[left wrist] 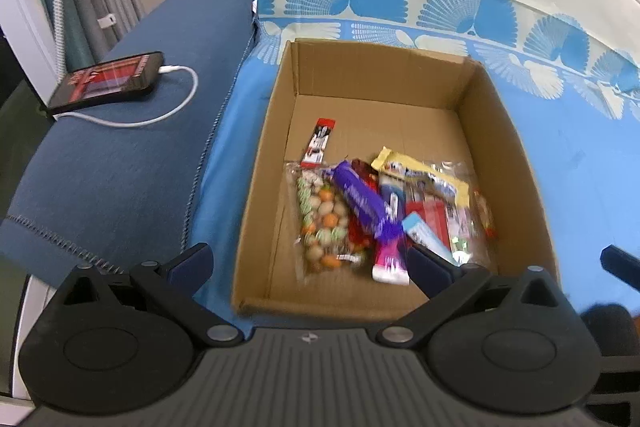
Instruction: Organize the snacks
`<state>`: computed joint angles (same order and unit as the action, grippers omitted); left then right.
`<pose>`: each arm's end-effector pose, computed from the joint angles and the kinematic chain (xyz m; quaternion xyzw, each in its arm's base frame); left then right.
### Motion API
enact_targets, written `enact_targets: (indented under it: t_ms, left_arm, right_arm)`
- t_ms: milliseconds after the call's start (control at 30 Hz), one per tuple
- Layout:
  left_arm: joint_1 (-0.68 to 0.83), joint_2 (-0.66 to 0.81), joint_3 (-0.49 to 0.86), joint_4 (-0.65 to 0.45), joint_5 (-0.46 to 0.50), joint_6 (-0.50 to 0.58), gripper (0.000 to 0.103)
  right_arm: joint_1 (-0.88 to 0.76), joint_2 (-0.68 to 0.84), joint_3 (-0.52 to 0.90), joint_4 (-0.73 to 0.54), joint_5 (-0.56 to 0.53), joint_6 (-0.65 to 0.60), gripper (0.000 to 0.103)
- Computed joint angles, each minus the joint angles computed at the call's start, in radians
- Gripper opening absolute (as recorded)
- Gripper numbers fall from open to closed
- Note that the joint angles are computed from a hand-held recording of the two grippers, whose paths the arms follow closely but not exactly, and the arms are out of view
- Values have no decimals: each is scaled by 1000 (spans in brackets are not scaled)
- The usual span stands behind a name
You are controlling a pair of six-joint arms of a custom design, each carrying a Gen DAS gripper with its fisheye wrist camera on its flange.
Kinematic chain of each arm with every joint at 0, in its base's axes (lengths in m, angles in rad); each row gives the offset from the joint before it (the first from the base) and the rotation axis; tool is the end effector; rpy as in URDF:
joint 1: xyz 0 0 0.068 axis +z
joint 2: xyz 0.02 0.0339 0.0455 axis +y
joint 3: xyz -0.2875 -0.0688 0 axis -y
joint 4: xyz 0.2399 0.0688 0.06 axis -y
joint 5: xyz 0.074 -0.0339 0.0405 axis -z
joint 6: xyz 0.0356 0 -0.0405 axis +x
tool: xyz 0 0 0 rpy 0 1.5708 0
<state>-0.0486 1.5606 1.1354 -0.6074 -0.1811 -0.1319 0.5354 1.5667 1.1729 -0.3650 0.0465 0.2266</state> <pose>0.3162 -0.0090 0.2631 -0.0640 0.9582 0.0630 0.2716 0.2957 0.1735 0.2890 -0.1322 0.9089 0.1270 0.3745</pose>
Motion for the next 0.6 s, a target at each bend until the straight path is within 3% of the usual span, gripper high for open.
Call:
enact_targets:
  t_ms: [267, 600]
  left_arm:
    - [-49, -180, -136, -9, -52, -11, 103]
    - [-104, -322, -204, -43, -91, -46, 103]
  right_arm:
    - [77, -147, -111, 14, 125, 9, 99]
    - [139, -246, -166, -6, 190, 26, 100]
